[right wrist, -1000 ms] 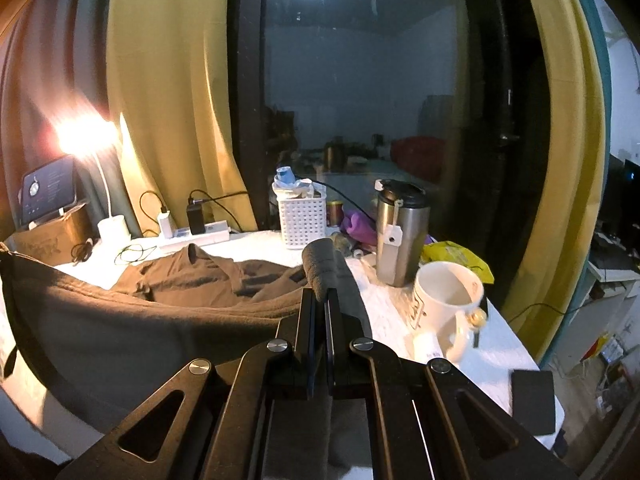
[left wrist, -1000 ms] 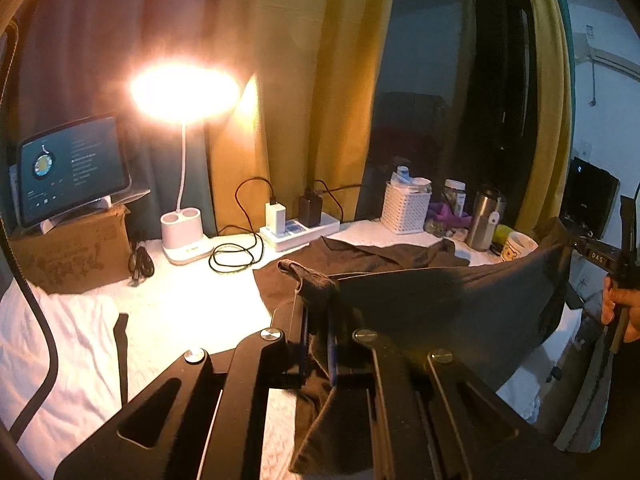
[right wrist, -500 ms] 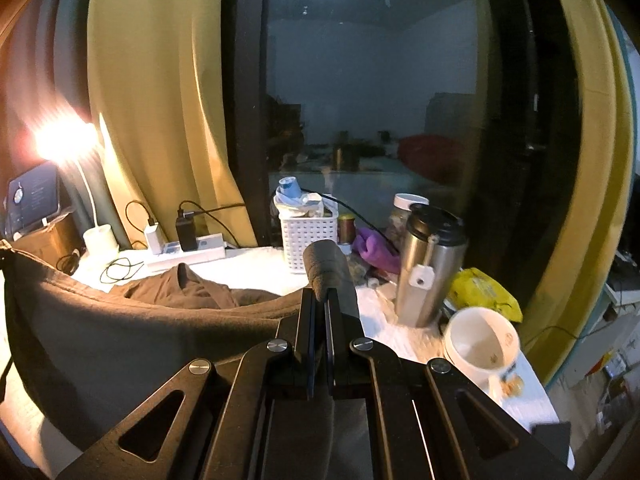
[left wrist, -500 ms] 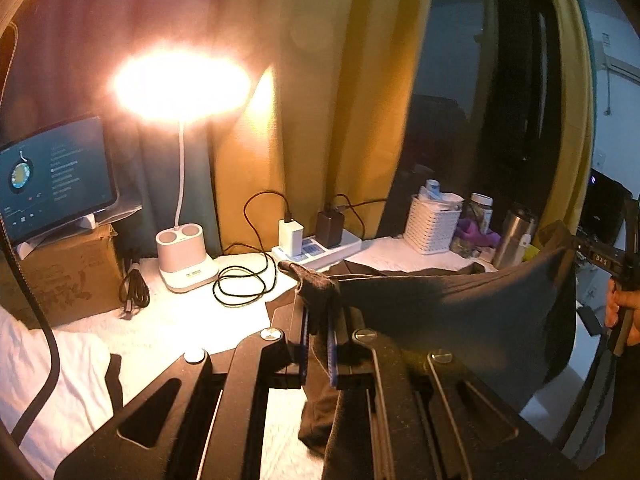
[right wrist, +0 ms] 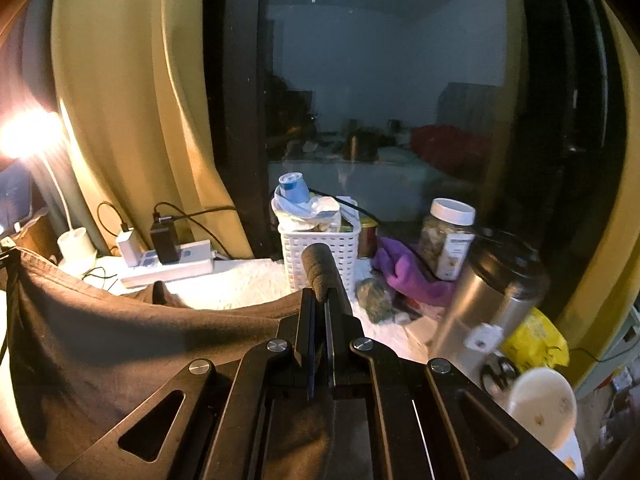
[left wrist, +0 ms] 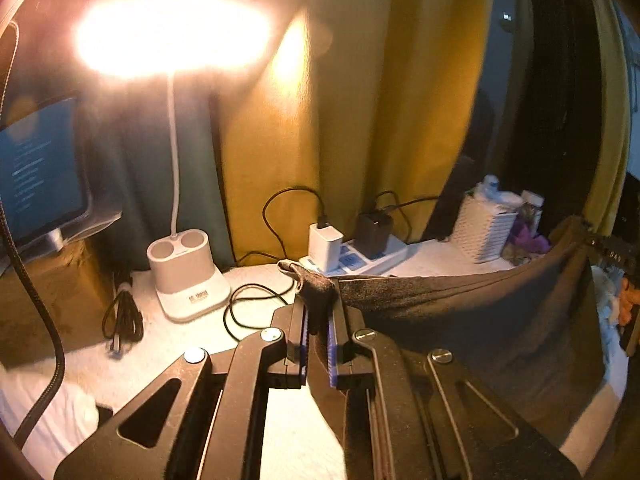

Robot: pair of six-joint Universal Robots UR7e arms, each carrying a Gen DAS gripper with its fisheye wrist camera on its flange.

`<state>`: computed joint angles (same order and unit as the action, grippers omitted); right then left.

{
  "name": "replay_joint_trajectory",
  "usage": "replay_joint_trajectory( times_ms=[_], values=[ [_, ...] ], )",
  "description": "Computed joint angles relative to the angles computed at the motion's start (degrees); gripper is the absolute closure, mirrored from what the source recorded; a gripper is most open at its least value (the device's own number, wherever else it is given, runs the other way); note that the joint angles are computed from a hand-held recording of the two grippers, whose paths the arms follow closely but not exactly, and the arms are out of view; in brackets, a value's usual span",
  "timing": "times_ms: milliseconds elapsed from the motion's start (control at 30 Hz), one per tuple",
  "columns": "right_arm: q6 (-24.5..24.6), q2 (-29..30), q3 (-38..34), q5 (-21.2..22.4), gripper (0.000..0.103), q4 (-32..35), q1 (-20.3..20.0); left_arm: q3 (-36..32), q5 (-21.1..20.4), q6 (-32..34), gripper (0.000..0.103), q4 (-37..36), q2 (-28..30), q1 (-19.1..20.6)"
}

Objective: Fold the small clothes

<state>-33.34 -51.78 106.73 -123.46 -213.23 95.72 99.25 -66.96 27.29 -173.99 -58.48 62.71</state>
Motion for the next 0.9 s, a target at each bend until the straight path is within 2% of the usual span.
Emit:
replay_joint_trajectory(
  times_ms=[400, 500, 633, 900],
  values=[
    [-0.5, 7.6, -12.1, 0.1, 0.099, 8.1, -3.3, -11.0, 1.0, 1.5, 0.097, 4.3, 9.4, 3.1],
    [-1.7, 9.6, -14.7, -0.8, 0.099, 9.1, -3.8, -13.8, 1.3, 0.0, 0.097, 7.7, 11.2, 4.2],
    [-3.2, 12.1, -17.7, -2.5, 0.099, 10.1, -4.5, -15.2, 2.6, 0.1, 0.097, 9.1, 12.9, 4.9],
    [-2.6, 15.0, -20.8, -5.7, 0.099, 14.9, -6.0, -17.5, 7.3, 0.0, 0.097, 12.0, 16.3, 5.7]
  ],
)
